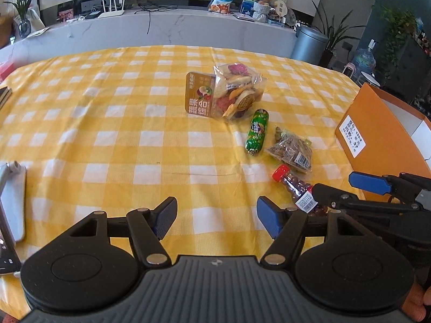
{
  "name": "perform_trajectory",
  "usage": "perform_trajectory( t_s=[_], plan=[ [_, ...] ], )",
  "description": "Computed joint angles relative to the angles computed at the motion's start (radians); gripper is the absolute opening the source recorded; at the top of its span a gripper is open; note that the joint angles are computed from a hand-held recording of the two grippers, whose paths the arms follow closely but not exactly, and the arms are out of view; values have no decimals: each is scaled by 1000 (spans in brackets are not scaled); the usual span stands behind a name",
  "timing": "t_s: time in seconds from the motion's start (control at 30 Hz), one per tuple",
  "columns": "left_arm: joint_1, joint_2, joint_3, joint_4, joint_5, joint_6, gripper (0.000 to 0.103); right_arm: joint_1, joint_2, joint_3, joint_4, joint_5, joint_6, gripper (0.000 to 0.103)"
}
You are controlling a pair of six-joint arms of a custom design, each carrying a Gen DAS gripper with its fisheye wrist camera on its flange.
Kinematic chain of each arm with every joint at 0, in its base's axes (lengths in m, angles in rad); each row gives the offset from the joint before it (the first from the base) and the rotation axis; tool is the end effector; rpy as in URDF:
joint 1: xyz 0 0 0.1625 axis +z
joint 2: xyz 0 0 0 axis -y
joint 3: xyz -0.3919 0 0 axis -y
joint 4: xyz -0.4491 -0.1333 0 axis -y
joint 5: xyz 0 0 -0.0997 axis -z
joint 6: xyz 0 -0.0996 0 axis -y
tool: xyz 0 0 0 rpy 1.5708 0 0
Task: Organize snacks
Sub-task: 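Grasp the red-cap cola bottle with the right tool while the left tool grasps the green sausage snack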
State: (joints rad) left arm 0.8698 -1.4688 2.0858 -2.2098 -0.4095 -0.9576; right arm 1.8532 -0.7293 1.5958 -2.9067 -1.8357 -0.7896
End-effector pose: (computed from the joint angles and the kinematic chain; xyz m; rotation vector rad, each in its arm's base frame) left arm -0.1552 -0.5322 0.2551 -0.2907 2.1318 -1.0570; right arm 0.3023 -0.6572 0.0408 1.3151 -2.3837 0.5389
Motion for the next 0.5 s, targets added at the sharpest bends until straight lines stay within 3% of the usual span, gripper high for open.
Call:
perform_trajectory(
  t_s=[0.2,0.33,0.5],
  plan=[
    [20,24,6,-118,-26,88,74,-12,23,-27,9,26,47,61],
    [31,38,-5,-153,-37,107,73,-12,39,-66,86,27,83,60],
    [39,46,-16,-150,-52,122,70,-17,37,-68,148,38,77,46]
  ],
)
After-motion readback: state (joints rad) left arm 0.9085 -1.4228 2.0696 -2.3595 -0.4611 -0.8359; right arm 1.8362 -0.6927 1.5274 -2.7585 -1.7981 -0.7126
